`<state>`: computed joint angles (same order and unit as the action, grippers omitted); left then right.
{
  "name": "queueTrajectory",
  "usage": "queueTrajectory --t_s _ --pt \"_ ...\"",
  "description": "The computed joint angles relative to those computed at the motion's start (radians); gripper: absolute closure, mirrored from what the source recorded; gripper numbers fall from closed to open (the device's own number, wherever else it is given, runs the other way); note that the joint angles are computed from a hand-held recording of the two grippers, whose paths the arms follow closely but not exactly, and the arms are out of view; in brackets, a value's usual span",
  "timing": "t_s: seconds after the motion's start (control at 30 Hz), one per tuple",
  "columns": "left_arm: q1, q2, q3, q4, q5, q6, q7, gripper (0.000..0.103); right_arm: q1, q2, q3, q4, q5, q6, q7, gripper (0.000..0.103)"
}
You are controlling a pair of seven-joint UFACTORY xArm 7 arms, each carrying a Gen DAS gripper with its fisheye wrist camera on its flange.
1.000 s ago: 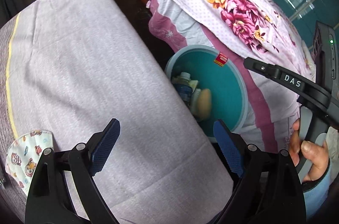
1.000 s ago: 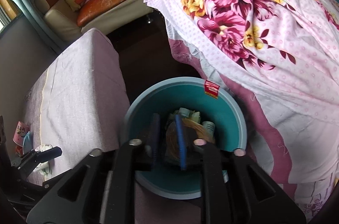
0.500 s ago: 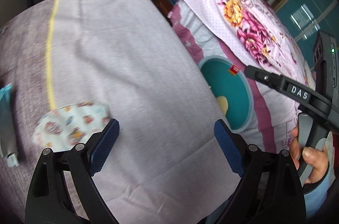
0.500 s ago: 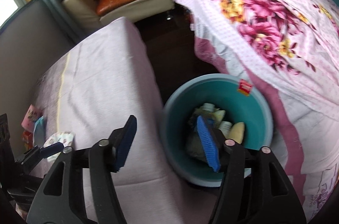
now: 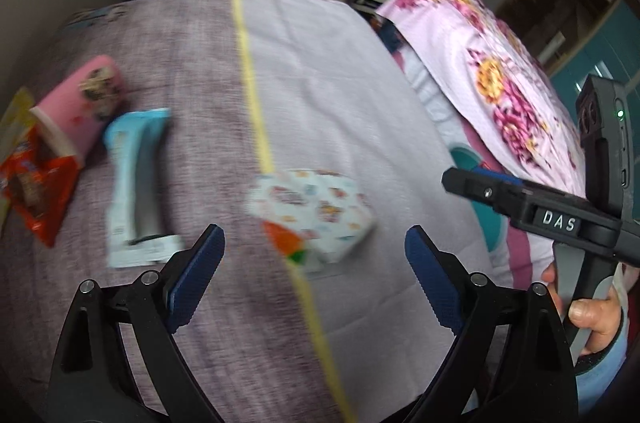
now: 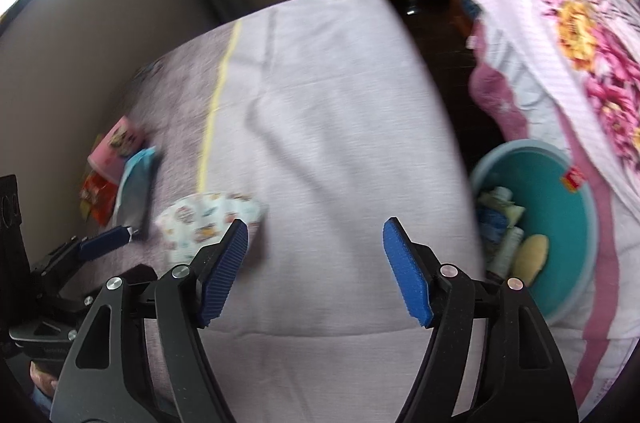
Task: Collect trash
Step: 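Return to the table and grasp the white printed face mask with the right tool, then grasp the orange-green egg-shaped candy package with the left tool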
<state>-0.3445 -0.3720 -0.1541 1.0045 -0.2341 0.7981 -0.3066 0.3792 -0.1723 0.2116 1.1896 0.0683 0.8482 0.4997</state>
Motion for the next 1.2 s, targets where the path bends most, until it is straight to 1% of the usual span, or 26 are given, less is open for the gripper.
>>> queueTrajectory --t_s 0.07,0.17,0.4,0.5,0.57,0.67,0.7,0.73,0.77,0.83,0.87,0.9,0.93,0.97,1.03,1.13,1.2 --pt "0.012 -0.024 0.015 -0.026 0.002 -0.005 0.004 0.011 0.015 0.053 0.017 0.05 -0.006 0.015 -0.006 0.032" --pt "0.035 -0.057 0.041 -0.067 -0.003 -0.007 0.005 0.011 0.04 0.128 0.027 0.116 -0.006 0.04 -0.018 0.031" --pt "0.085 -0.084 0.078 -0.118 -0.017 -0.012 0.0 0.011 0.082 0.281 0.022 0.243 0.011 0.089 -0.032 0.031" --pt "0.101 -0.085 0.087 -0.128 -0.021 -0.01 -0.002 0.011 0.091 0.316 0.017 0.264 0.016 0.104 -0.036 0.031" --pt "0.107 -0.088 0.089 -0.136 -0.024 -0.011 -0.003 0.011 0.09 0.33 0.017 0.268 0.053 0.104 -0.054 0.031" --pt "0.11 -0.078 0.089 -0.136 -0.03 -0.014 -0.003 0.011 0.1 0.339 0.015 0.275 0.036 0.101 -0.062 0.03" --pt "0.11 -0.074 0.087 -0.134 -0.03 -0.015 -0.004 0.011 0.104 0.335 0.015 0.267 0.032 0.086 -0.064 0.031" --pt "0.11 -0.072 0.086 -0.133 -0.03 -0.016 -0.004 0.011 0.101 0.326 0.018 0.253 0.053 0.059 -0.078 0.041" --pt "0.111 -0.071 0.085 -0.133 -0.03 -0.016 -0.004 0.011 0.106 0.325 0.018 0.256 0.048 0.058 -0.073 0.051" --pt "0.11 -0.067 0.082 -0.127 -0.027 -0.013 -0.005 0.011 0.117 0.329 0.015 0.264 0.009 0.061 -0.054 0.054" --pt "0.111 -0.067 0.078 -0.125 -0.024 -0.011 -0.009 0.011 0.125 0.319 0.014 0.26 -0.021 0.057 -0.04 0.059" --pt "0.112 -0.07 0.074 -0.124 -0.018 -0.01 -0.012 0.011 0.127 0.318 0.014 0.262 -0.028 0.056 -0.036 0.065" --pt "0.112 -0.069 0.07 -0.121 -0.012 -0.012 -0.016 0.011 0.128 0.304 0.013 0.254 -0.036 0.051 -0.032 0.083" --pt "0.112 -0.067 0.071 -0.119 -0.01 -0.013 -0.014 0.011 0.127 0.297 0.014 0.247 -0.036 0.043 -0.034 0.09" --pt "0.108 -0.067 0.065 -0.11 -0.005 -0.011 -0.02 0.011 0.119 0.272 0.015 0.226 -0.02 0.019 -0.051 0.096" --pt "0.103 -0.063 0.053 -0.093 0.009 -0.009 -0.028 0.011 0.106 0.217 0.015 0.181 0.011 -0.012 -0.064 0.097" --pt "0.095 -0.059 0.046 -0.079 0.015 -0.005 -0.027 0.011 0.098 0.18 0.012 0.157 -0.005 -0.024 -0.051 0.097"
